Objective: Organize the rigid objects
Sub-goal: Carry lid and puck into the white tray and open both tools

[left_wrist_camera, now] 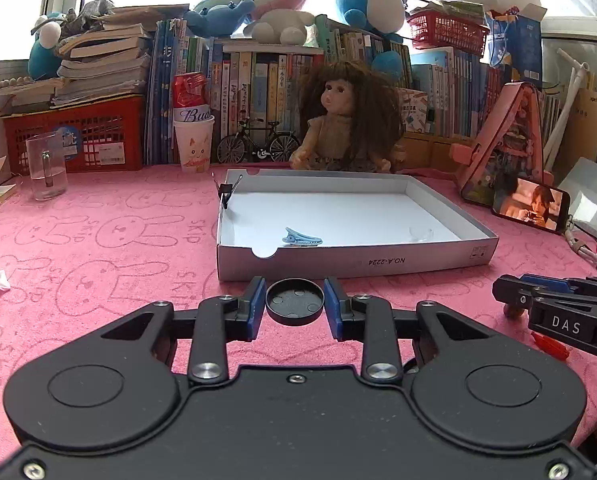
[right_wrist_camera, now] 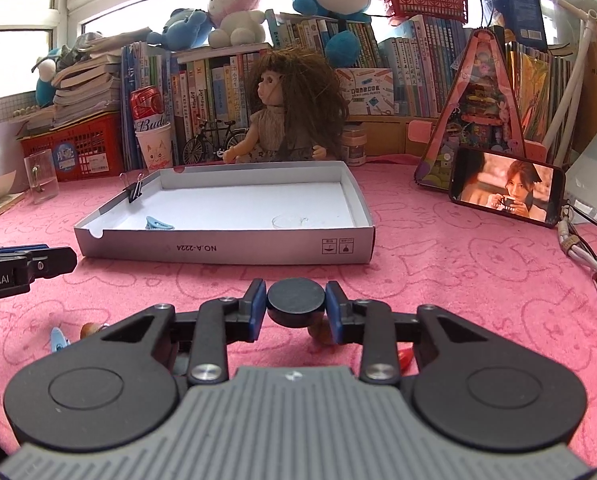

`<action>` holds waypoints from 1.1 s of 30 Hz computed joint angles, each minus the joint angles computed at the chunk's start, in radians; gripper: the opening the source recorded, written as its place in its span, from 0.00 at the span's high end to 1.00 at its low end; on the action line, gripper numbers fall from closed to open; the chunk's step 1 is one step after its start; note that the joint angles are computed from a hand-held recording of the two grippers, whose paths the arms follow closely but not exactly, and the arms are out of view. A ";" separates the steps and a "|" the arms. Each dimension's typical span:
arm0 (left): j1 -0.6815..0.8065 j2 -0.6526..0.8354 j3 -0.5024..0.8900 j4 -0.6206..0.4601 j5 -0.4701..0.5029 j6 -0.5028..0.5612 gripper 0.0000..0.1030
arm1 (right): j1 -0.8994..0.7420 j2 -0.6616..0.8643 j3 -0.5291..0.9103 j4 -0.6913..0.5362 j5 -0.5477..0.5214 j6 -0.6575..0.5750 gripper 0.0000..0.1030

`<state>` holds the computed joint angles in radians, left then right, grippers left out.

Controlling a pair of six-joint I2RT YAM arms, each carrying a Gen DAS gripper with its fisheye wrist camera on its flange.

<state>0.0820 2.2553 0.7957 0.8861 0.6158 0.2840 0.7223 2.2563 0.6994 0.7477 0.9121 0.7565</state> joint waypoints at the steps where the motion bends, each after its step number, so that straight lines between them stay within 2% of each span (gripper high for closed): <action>1: -0.004 0.000 0.004 -0.002 -0.003 -0.002 0.71 | -0.005 -0.003 -0.002 0.003 -0.005 0.000 0.64; 11: -0.047 -0.013 0.064 -0.056 -0.023 -0.030 0.71 | -0.074 -0.024 -0.011 0.041 -0.071 0.008 0.64; 22: -0.089 0.002 0.185 -0.146 -0.044 -0.063 0.71 | -0.159 -0.040 0.003 0.076 -0.155 -0.048 0.64; 28: -0.115 0.026 0.294 -0.247 -0.053 -0.079 0.71 | -0.229 -0.056 0.035 0.070 -0.225 -0.107 0.64; 33: -0.141 0.074 0.439 -0.363 -0.061 -0.106 0.71 | -0.306 -0.068 0.074 0.044 -0.322 -0.134 0.64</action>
